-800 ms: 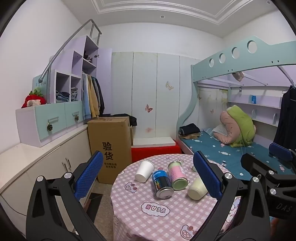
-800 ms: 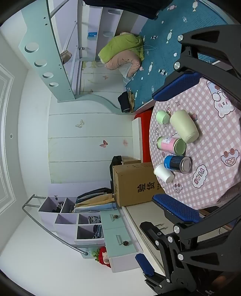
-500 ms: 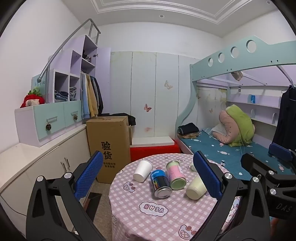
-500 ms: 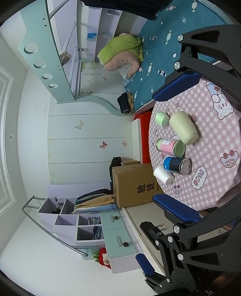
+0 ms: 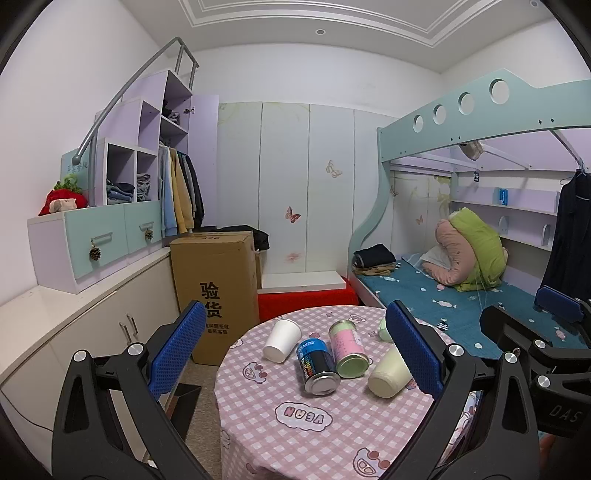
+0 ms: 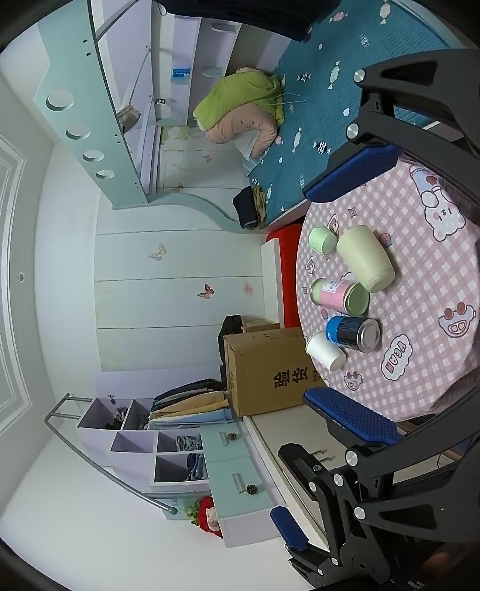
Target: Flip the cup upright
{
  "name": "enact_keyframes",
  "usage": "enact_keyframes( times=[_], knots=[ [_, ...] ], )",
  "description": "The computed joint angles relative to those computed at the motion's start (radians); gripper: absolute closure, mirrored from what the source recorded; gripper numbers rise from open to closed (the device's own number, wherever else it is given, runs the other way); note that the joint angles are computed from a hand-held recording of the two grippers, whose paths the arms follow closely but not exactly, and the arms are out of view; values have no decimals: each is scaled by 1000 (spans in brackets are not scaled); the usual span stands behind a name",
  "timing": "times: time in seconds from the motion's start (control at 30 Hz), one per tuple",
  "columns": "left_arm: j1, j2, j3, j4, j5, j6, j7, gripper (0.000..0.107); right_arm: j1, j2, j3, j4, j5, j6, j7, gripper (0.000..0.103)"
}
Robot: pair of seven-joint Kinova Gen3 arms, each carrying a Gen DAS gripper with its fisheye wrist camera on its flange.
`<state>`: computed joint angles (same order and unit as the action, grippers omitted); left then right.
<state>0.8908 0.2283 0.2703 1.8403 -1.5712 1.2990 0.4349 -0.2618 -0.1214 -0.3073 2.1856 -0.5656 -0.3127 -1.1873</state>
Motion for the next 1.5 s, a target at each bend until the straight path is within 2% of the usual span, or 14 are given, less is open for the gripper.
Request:
enact_keyframes(
  times=[0.03,0.3,0.7,1.27,1.37,1.43,1.5],
  knots=[
    [0,0,0,0,0,0,0,9,-4,-3,17,-2,19,11,-19,7],
    [-1,-2,1,2,0,-1,0,9,6,-2,3,-1,20,6,-23,7],
    [-3,-3,1,5,0,-3,1,9,6,1,-12,-5,-32,4,21,7],
    [-12,-3,10,6,1,-5,1,9,-7,8,-3,-5,-35,0,23,7],
    [0,24,-3,-22,0,-8,-2,9,-2,10,-14,-7,-63,-1,48,7],
    [4,27,-11,-25,3,-18,-1,9,-6,10,-9,-10,-66,8,50,7],
    [-36,40,-30,-9,-22,-72,24,9,-6,20,-10,-14,-74,5,60,7]
  ],
)
